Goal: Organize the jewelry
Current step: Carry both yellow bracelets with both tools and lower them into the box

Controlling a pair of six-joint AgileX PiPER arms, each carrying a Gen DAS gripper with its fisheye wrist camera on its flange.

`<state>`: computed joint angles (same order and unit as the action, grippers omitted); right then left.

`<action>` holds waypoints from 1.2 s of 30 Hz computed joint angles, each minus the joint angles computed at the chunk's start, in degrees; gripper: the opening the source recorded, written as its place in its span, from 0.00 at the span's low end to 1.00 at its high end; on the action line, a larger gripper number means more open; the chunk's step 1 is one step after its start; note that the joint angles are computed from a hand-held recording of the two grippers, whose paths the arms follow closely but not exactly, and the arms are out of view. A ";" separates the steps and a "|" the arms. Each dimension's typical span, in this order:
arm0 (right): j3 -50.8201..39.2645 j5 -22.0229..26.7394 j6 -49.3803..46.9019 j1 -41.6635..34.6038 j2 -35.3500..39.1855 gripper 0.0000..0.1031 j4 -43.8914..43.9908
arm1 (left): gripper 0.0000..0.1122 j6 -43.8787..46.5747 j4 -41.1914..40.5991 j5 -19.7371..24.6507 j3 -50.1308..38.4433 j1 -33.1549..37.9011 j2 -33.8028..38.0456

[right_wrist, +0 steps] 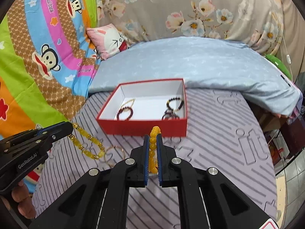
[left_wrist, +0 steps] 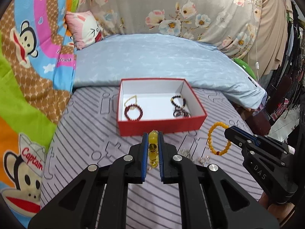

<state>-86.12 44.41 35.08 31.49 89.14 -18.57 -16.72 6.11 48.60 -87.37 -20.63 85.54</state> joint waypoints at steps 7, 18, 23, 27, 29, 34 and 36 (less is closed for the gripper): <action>-12.37 0.94 -8.00 -5.48 6.89 0.07 5.74 | 0.08 1.55 0.63 1.53 -14.71 0.38 8.93; -36.15 7.07 -15.40 -10.04 26.15 0.07 15.24 | 0.08 3.98 -2.07 7.68 -37.89 4.33 27.66; -47.30 11.78 -16.79 -10.21 34.79 0.07 17.56 | 0.08 4.54 -2.87 9.76 -44.30 5.81 34.09; -56.20 16.53 -17.50 -9.58 41.62 0.07 17.48 | 0.08 4.56 -2.38 11.10 -47.56 6.16 38.41; -61.34 19.41 -17.41 -9.22 45.06 0.07 16.89 | 0.08 4.58 -2.62 11.48 -48.25 6.37 39.79; -66.13 22.46 -17.33 -9.01 48.90 0.07 15.23 | 0.09 4.00 -1.87 9.88 -45.44 6.51 40.65; -67.54 23.44 -17.29 -8.57 49.83 0.07 13.63 | 0.09 3.44 -1.28 9.18 -44.43 6.40 40.62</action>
<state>-153.66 67.85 17.80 22.92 138.98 -4.94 -13.28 4.83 57.78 -131.80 -14.23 126.16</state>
